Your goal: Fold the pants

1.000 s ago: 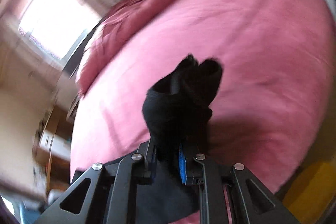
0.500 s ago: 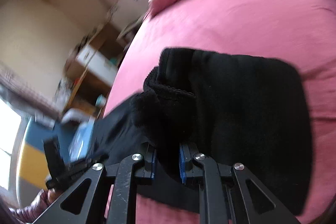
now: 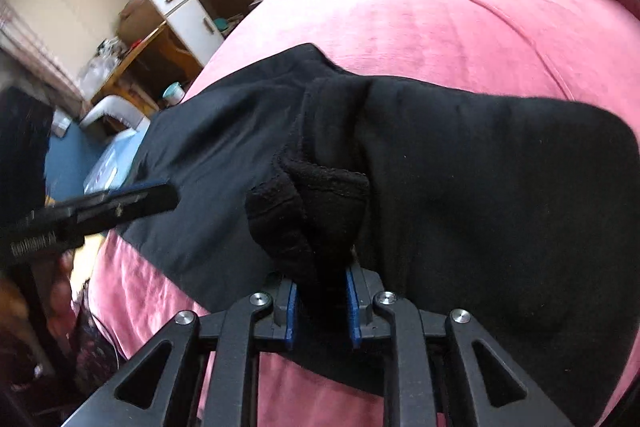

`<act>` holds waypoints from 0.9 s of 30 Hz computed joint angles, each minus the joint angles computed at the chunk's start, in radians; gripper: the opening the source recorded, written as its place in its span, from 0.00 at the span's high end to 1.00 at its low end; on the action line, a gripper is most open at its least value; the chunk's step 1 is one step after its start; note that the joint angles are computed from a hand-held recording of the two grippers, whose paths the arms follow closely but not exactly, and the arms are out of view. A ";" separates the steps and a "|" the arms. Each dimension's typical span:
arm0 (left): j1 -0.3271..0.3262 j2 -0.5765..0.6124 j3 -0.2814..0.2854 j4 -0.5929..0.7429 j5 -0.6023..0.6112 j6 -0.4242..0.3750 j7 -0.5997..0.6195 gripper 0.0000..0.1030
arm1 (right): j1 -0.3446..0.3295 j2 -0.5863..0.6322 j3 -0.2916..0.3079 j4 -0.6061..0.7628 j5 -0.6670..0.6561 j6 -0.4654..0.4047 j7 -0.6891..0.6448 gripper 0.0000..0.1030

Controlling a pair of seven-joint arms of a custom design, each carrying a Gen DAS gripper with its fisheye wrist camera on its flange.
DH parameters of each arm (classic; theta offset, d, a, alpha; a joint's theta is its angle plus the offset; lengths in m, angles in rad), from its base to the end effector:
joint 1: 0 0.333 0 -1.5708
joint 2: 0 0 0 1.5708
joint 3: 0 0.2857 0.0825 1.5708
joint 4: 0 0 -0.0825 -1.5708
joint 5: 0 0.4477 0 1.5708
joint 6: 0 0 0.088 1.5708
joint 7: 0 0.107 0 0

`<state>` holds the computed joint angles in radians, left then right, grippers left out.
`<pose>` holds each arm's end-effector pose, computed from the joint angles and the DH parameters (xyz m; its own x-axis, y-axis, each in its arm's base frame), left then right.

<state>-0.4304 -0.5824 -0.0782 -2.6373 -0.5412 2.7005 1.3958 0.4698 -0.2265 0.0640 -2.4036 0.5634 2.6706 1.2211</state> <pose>0.4273 -0.2167 0.4448 -0.0520 -0.8644 0.5001 -0.8843 -0.1928 -0.4253 0.4874 0.2694 0.3862 0.4782 -0.8341 -0.2750 -0.8158 -0.3058 -0.4909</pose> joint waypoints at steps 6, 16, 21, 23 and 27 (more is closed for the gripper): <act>-0.046 0.117 0.052 0.107 -0.142 -0.041 0.084 0.50 | 0.044 -0.095 -0.067 -0.060 0.171 -0.086 -0.158 0.47; 0.017 0.266 0.000 0.229 -0.337 -0.160 0.154 0.46 | -0.066 -0.345 -0.063 -0.256 0.014 -0.082 0.015 0.47; 0.052 0.297 -0.051 0.260 -0.328 -0.179 0.151 0.52 | -0.147 -0.491 -0.071 -0.370 -0.102 -0.068 0.191 0.47; 0.057 0.308 -0.067 0.268 -0.312 -0.178 0.155 0.63 | -0.171 -0.531 -0.076 -0.398 -0.152 -0.088 0.240 0.47; 0.058 0.290 -0.082 0.244 -0.285 -0.141 0.162 0.78 | -0.219 -0.561 -0.079 -0.436 -0.231 -0.113 0.346 0.47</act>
<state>-0.3721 -0.2921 -0.1604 -2.3931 -0.8265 2.5591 1.5582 0.2505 -0.7880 -0.0152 -2.8394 0.3320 2.5578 1.5675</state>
